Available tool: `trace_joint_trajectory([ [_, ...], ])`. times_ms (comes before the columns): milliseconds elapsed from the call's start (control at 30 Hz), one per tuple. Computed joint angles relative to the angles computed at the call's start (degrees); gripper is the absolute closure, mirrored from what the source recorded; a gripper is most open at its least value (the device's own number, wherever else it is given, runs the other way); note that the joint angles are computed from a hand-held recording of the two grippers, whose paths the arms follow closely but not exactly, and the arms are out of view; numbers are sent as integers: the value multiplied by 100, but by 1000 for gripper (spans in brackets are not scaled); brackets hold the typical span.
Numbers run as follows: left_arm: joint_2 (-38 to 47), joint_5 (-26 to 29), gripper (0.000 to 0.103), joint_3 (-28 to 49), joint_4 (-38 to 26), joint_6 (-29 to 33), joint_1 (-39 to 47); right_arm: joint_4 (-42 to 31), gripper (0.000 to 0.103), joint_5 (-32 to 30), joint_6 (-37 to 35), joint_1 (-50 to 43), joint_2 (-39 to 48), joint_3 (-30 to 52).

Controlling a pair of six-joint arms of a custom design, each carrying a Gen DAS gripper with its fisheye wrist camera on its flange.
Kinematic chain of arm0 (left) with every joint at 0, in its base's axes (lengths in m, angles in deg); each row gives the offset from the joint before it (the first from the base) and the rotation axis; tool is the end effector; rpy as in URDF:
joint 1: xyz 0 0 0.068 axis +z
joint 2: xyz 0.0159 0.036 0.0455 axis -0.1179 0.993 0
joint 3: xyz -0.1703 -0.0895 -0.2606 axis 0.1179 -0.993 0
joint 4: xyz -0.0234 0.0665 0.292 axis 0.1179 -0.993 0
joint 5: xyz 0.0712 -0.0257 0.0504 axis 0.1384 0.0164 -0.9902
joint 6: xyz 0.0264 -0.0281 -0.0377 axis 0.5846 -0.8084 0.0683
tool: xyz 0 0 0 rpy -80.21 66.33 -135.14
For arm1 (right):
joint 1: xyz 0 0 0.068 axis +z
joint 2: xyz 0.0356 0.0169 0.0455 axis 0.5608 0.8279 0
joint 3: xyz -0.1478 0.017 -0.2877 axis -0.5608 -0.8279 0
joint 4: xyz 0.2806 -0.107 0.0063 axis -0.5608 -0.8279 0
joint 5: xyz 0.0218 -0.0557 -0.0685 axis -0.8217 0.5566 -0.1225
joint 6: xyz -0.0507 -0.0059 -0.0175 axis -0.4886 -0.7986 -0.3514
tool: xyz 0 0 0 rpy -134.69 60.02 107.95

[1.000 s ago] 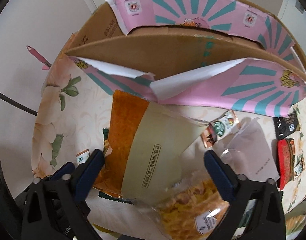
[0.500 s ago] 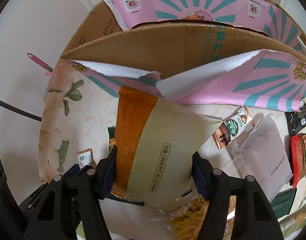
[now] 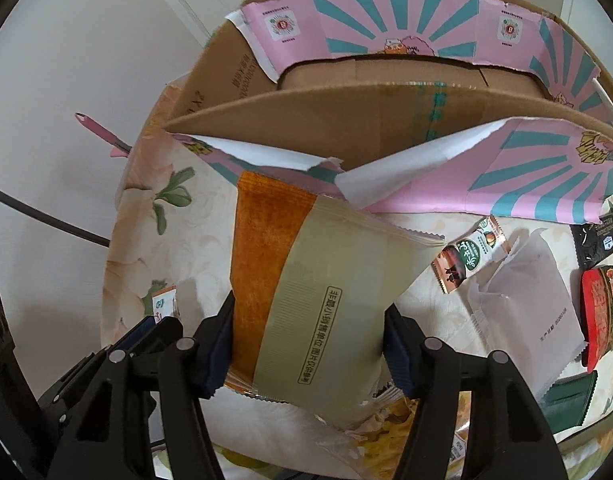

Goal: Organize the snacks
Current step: 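Carry both snacks over the box and open both tools to drop them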

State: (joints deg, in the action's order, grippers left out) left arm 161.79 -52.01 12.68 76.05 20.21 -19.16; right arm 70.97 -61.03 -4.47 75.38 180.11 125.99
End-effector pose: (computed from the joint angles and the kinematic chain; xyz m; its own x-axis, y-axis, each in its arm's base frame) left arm 0.3098 -0.0736 0.0755 -0.9200 0.0237 -0.3912 0.1137 0.9714 -0.2084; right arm 0.2838 0.2423 0.0679 -0.8905 0.3065 -0.3363 0.2246 0.9389 0.2608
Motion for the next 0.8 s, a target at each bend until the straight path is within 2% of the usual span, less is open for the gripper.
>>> trace_joint_trajectory([
  [233, -914, -180, 84, -400, -90, -94, -58, 258, 44, 55, -103, 220, -508, -371],
  [500, -2333, -547, 84, -650, -575, -345, -529, 276, 44, 518, -329, 602, -1436, -726],
  [667, -2789, -720, 84, -370, -888, -577, -1023, 132, 44, 716, -677, 532, -2249, -1012],
  [800, -2666, -860, 84, 139, -1013, -626, -1470, -32, 44, 429, -1224, 135, -2955, -1256],
])
